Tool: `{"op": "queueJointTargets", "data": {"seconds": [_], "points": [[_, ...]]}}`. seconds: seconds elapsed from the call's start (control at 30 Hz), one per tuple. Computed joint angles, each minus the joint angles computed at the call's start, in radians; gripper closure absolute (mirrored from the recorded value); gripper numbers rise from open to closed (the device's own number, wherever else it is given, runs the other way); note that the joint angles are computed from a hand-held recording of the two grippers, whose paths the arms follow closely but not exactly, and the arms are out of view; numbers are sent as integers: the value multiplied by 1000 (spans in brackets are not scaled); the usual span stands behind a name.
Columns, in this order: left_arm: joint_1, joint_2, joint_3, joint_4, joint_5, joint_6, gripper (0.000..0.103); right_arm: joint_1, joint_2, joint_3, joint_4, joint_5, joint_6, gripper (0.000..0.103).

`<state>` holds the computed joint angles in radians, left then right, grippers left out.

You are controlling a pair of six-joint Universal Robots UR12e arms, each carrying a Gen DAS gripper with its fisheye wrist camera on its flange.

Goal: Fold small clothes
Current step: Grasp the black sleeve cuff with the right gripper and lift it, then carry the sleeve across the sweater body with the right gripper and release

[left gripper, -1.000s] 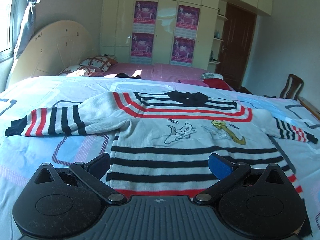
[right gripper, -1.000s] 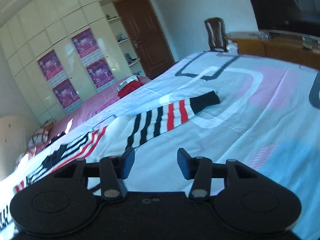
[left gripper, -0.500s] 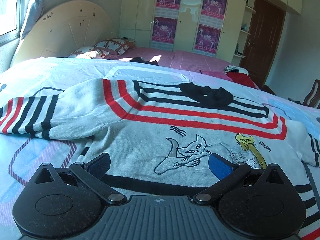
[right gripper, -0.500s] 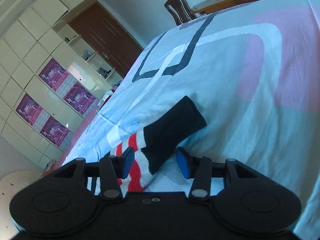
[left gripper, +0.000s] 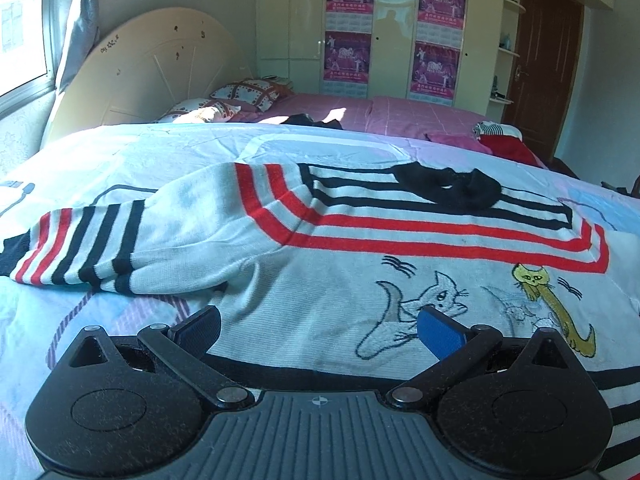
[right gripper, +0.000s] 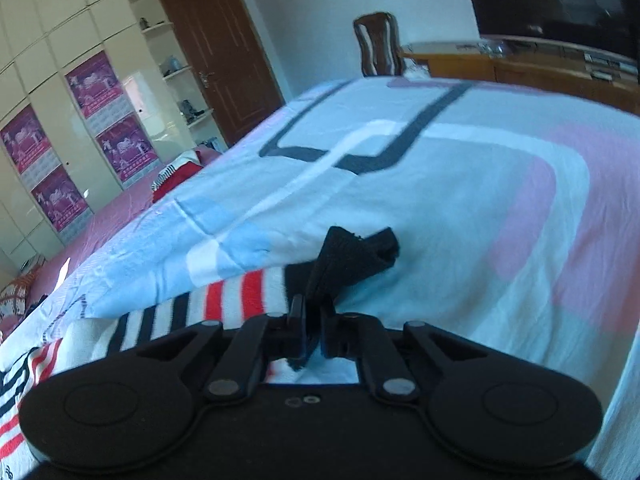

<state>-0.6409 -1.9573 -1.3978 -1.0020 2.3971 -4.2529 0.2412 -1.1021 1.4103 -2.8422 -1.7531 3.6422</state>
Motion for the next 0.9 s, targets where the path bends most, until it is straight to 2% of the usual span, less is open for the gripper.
{"op": "queueJointTargets", "data": {"seconds": [0.2, 0.3, 0.4, 0.6, 0.7, 0.73, 0.77, 0.83, 0.9], "points": [[10, 62, -83, -14, 43, -29, 0, 82, 22, -75, -72, 16, -197, 96], [28, 100, -144, 25, 43, -6, 0, 128, 36, -113, -74, 59, -260, 96], [49, 134, -194, 65, 17, 24, 0, 177, 54, -149, -45, 106, -302, 96], [80, 166, -247, 170, -55, 89, 0, 251, 120, -224, 87, 184, -340, 95], [83, 149, -237, 225, -77, 112, 0, 263, 141, -260, 185, 306, -394, 82], [83, 138, -227, 238, -81, 122, 0, 272, 139, -258, 178, 295, -420, 77], [84, 127, -217, 257, -94, 137, 0, 274, 128, -239, 133, 303, -446, 74], [85, 99, -189, 298, -127, 167, 0, 265, 93, -172, 45, 333, -472, 76], [89, 66, -162, 386, -204, 226, 0, 256, 64, -131, 13, 313, -484, 80]]}}
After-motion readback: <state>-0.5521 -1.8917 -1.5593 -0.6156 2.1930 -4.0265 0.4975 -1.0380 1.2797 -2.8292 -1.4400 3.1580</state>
